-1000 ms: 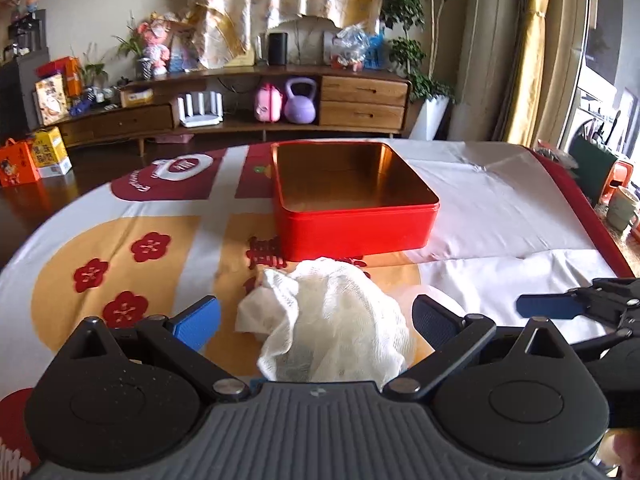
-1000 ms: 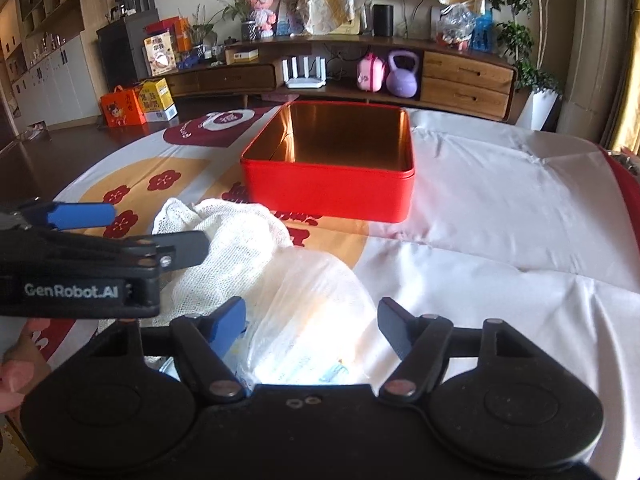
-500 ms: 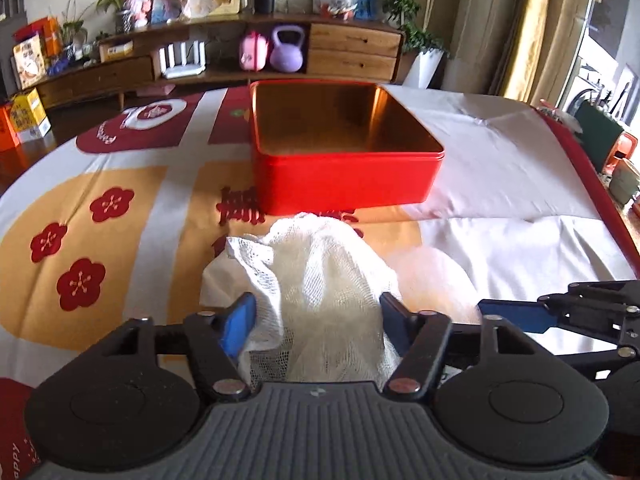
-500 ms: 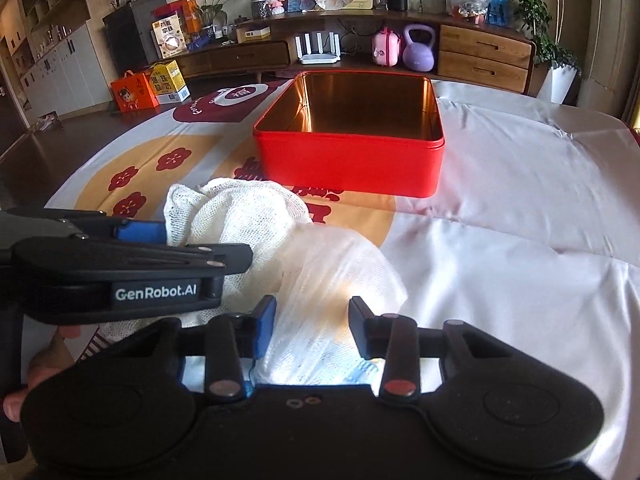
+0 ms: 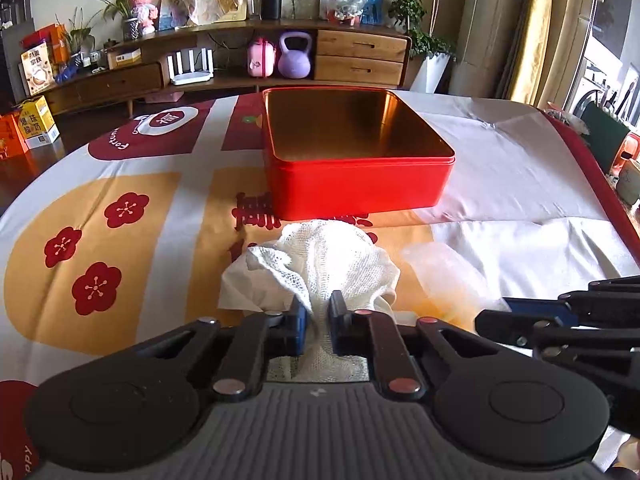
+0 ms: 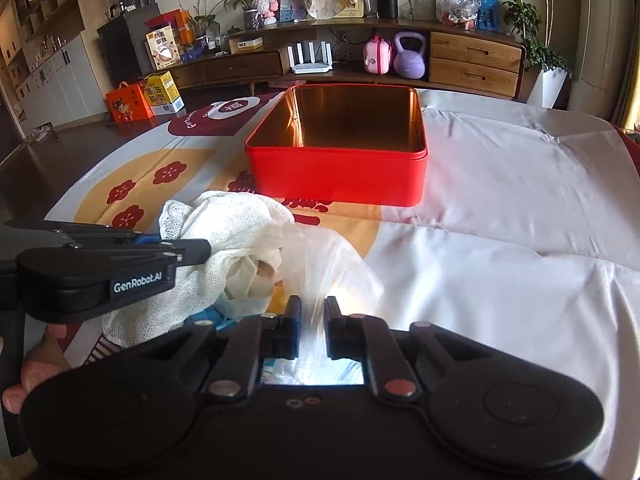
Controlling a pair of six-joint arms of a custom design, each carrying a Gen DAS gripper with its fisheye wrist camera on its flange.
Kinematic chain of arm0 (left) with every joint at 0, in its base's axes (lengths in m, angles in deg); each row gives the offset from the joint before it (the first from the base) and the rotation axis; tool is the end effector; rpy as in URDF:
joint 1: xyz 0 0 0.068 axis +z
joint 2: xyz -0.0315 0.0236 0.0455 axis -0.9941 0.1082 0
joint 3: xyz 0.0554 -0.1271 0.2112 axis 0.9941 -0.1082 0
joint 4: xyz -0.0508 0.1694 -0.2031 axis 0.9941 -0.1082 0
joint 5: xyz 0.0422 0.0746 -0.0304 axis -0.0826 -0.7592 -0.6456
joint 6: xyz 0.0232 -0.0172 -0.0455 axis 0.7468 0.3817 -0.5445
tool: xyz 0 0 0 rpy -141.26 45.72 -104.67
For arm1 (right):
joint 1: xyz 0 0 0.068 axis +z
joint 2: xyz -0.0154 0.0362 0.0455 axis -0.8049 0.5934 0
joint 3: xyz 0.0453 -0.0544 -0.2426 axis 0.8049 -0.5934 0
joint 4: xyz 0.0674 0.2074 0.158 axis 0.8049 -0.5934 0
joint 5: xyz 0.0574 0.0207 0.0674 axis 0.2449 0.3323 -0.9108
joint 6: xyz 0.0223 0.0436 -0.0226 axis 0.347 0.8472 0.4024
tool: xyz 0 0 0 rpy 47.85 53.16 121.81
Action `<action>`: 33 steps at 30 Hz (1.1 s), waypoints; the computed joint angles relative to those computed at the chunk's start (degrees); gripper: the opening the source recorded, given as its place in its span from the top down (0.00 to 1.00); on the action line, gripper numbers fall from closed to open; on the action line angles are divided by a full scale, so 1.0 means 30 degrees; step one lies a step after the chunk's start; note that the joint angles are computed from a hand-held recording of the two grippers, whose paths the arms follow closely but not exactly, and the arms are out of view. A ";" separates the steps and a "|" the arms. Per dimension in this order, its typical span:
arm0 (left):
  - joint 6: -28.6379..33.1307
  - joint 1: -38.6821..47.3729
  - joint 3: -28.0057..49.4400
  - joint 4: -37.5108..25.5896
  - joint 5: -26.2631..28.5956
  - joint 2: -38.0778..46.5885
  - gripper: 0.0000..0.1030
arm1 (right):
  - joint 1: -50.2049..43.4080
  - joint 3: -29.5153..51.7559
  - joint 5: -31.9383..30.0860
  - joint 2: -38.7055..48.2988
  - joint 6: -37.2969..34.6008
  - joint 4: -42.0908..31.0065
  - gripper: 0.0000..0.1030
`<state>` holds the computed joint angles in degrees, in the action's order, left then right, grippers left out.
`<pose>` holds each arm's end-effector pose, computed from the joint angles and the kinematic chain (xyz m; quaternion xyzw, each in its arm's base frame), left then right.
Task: Organize soft objects
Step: 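Lift the white mesh cloth with the left gripper into the red tin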
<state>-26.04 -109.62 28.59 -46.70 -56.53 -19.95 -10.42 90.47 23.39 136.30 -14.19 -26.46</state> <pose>0.1542 -0.0665 0.1778 0.0279 0.9287 -0.0418 0.3675 0.1467 0.1288 0.1813 -0.1495 0.9179 0.1167 0.3486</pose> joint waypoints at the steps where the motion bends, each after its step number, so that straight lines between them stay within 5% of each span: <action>1: 0.0034 0.0022 0.0036 -0.0122 -0.0022 -0.0133 0.90 | -0.0039 -0.0021 0.0037 -0.0199 0.0004 -0.0101 0.92; 18: 0.1121 0.2105 0.2778 -0.4634 0.0807 -0.3066 0.91 | -0.0798 0.1521 -0.0118 -0.3425 -0.0204 -0.3414 0.92; 33: 0.1640 0.2141 0.7675 -0.4797 0.1395 0.0180 0.91 | -0.3909 0.5075 -0.2959 -0.0902 -0.1939 -0.2993 0.92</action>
